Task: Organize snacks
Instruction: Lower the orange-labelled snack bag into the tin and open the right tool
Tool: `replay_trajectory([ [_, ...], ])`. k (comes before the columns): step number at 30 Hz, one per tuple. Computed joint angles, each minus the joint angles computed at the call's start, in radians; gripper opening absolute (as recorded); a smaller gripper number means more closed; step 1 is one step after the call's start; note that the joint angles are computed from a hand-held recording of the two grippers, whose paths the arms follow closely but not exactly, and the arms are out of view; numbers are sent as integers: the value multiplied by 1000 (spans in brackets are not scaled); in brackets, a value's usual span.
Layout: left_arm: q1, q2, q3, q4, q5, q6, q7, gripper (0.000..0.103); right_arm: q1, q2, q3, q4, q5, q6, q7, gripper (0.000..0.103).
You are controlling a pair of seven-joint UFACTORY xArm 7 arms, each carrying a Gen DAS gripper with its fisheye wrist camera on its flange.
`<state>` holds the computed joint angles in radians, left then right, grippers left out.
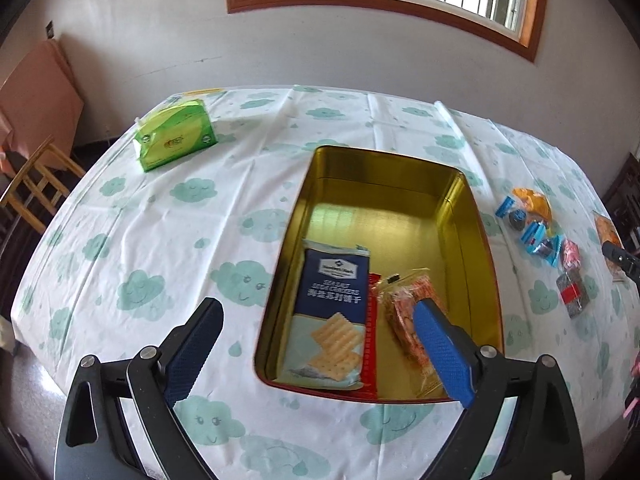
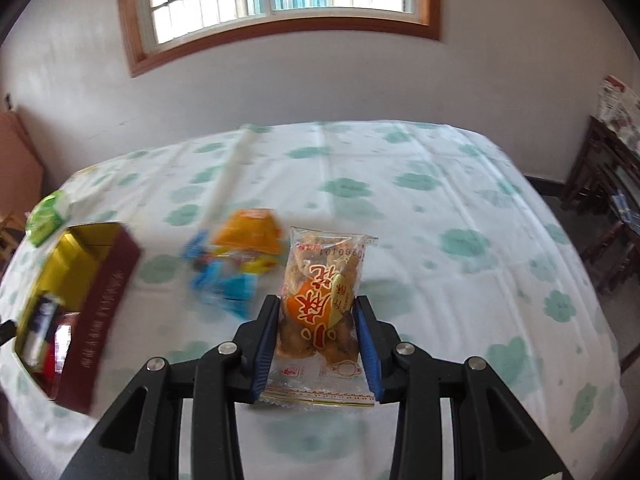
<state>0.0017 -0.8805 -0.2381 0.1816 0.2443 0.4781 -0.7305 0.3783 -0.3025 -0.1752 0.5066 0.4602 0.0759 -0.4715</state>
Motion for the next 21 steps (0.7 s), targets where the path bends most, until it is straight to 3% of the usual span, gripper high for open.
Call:
replay_trajectory([
  [11,61,-163,63,-72,-32,120,-38,95,280,-36,75,9,182,86,-55,38],
  [16,73,-218,82,-99,-46,157,-27,95,314,10,154,34,210,88,-61,38],
  [19,82,-240,91,-107,-54,179,-21,95,293,48,213,47,185,76,-26,38],
  [21,86,-250,102,-112,-61,183,-15,95,307,70,214,63,215,91,-36,38],
])
